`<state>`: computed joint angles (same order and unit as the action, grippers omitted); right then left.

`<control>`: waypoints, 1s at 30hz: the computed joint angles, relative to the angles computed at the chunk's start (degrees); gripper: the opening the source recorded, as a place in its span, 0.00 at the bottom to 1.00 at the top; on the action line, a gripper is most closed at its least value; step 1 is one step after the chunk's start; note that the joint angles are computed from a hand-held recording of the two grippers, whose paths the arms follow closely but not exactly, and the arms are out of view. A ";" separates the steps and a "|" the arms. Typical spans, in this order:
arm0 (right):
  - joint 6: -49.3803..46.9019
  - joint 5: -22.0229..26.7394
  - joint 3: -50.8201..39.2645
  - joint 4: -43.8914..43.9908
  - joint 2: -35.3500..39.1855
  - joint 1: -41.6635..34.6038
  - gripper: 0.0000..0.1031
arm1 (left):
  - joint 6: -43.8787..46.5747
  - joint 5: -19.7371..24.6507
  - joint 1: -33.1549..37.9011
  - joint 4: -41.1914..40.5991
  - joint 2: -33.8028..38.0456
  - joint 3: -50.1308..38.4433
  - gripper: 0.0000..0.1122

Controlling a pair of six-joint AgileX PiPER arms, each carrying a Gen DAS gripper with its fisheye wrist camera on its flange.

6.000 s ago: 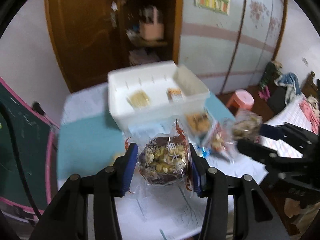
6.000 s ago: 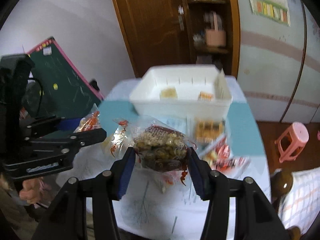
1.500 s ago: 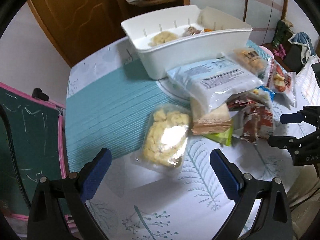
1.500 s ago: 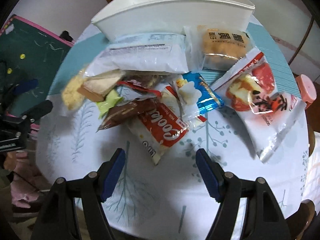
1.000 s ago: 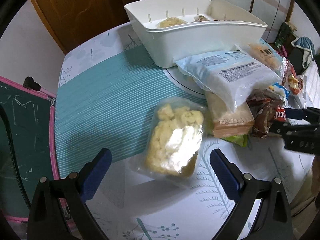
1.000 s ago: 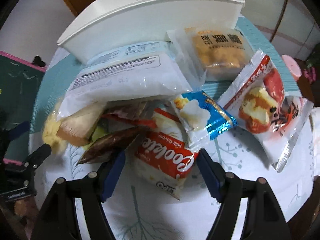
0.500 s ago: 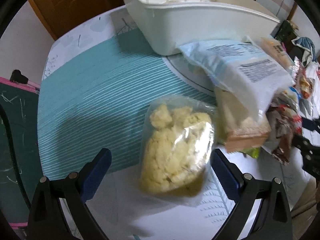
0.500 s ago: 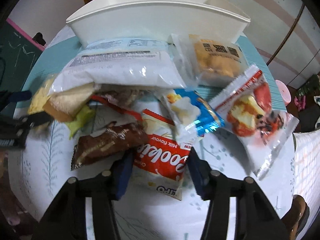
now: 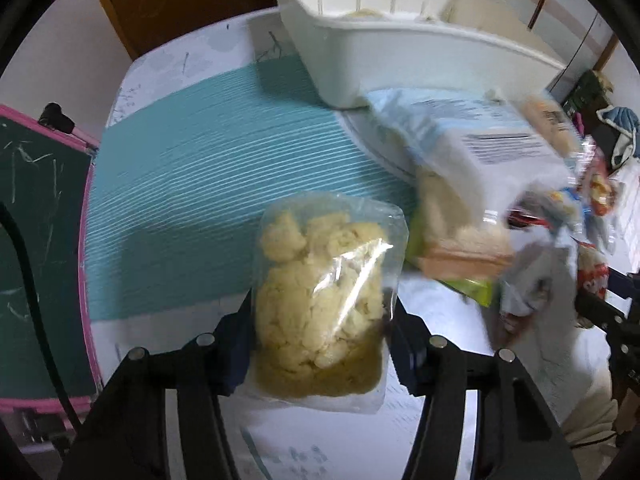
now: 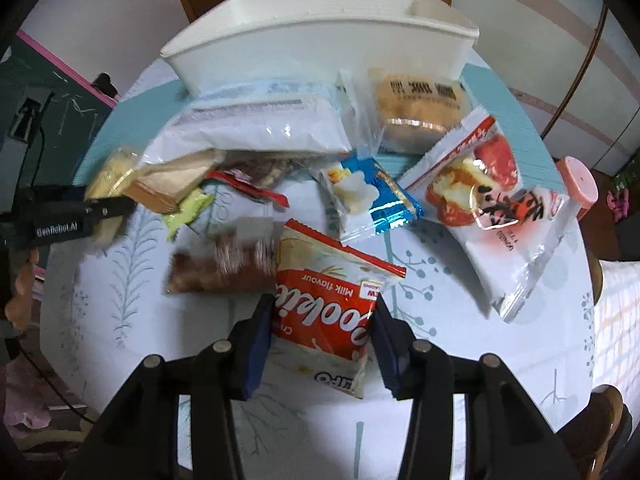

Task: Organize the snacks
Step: 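Lift both bags and carry them over the white bin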

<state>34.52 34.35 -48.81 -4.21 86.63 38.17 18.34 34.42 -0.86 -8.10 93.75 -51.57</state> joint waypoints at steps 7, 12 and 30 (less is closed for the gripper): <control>2.40 2.24 -0.42 -3.99 -8.40 1.98 0.45 | -2.28 7.31 -3.71 -1.38 -16.65 2.17 0.50; 3.20 6.17 -5.33 -8.98 -14.43 2.71 0.45 | -8.71 13.12 -8.86 2.77 -21.89 -5.51 0.50; -13.73 13.85 -37.90 -9.50 -12.28 -4.92 0.45 | -24.84 25.86 -19.07 19.26 -12.95 -41.54 0.50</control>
<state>20.79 48.20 -86.71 -13.71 74.35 33.25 -6.51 60.28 -19.92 11.15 80.80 -93.11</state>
